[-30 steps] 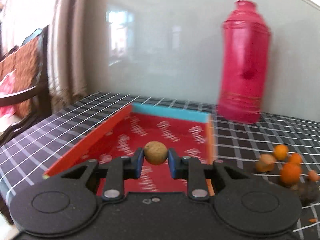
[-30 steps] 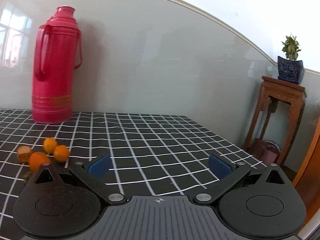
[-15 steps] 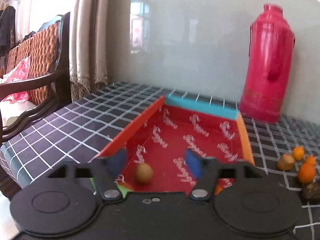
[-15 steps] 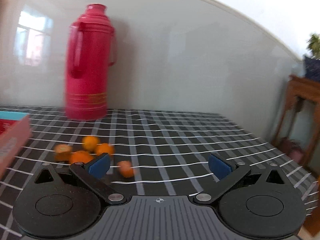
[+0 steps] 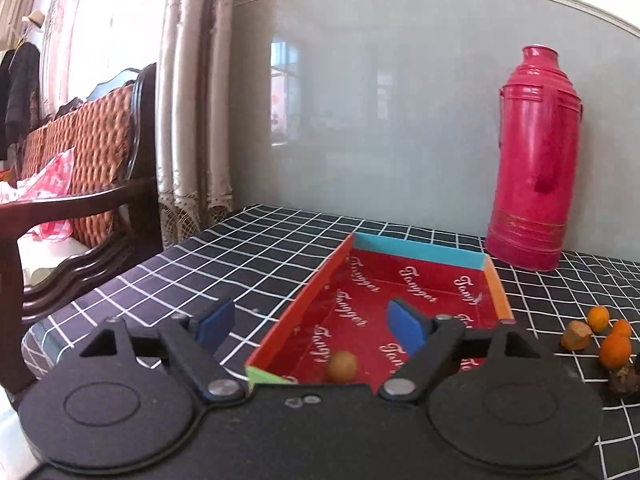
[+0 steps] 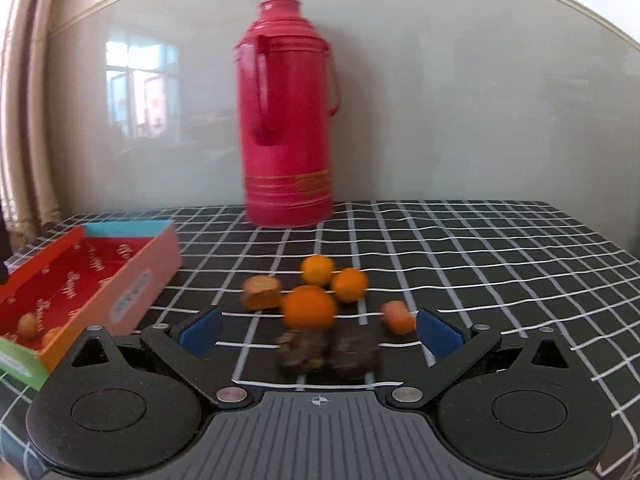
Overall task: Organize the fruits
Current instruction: 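Grasp a dark brown lump with the right gripper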
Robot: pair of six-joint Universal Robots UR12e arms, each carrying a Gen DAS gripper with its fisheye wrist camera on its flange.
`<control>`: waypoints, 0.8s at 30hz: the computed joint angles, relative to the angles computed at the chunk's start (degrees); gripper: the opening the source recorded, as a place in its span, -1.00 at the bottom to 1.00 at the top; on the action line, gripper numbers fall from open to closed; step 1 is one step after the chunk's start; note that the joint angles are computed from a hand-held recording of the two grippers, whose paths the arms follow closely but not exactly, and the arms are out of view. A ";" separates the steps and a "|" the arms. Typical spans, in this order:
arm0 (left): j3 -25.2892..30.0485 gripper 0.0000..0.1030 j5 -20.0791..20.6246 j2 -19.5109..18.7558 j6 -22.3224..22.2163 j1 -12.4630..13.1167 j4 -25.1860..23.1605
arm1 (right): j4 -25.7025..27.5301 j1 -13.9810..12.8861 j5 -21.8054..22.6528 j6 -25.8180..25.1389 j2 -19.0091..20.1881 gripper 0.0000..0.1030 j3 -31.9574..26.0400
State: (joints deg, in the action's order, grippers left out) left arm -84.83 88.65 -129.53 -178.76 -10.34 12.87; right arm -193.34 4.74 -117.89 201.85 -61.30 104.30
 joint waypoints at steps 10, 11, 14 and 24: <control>-0.58 0.51 0.70 0.41 -0.81 1.15 0.44 | 6.39 -0.28 1.60 2.76 0.88 0.21 -2.14; -0.67 0.51 0.62 0.46 -0.91 1.28 0.52 | 6.94 -0.34 1.65 3.08 0.93 0.21 -2.27; -0.83 0.53 0.60 0.59 -1.14 1.56 0.60 | 7.12 -0.37 0.85 1.99 1.66 0.20 -3.07; -1.06 0.56 0.57 0.75 -1.94 2.13 0.61 | 8.30 -0.83 3.86 1.54 2.15 -0.27 -3.71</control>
State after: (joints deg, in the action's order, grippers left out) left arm -85.89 89.22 -128.77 -180.69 -8.20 13.48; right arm -185.04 3.91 -114.03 203.39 -59.15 100.60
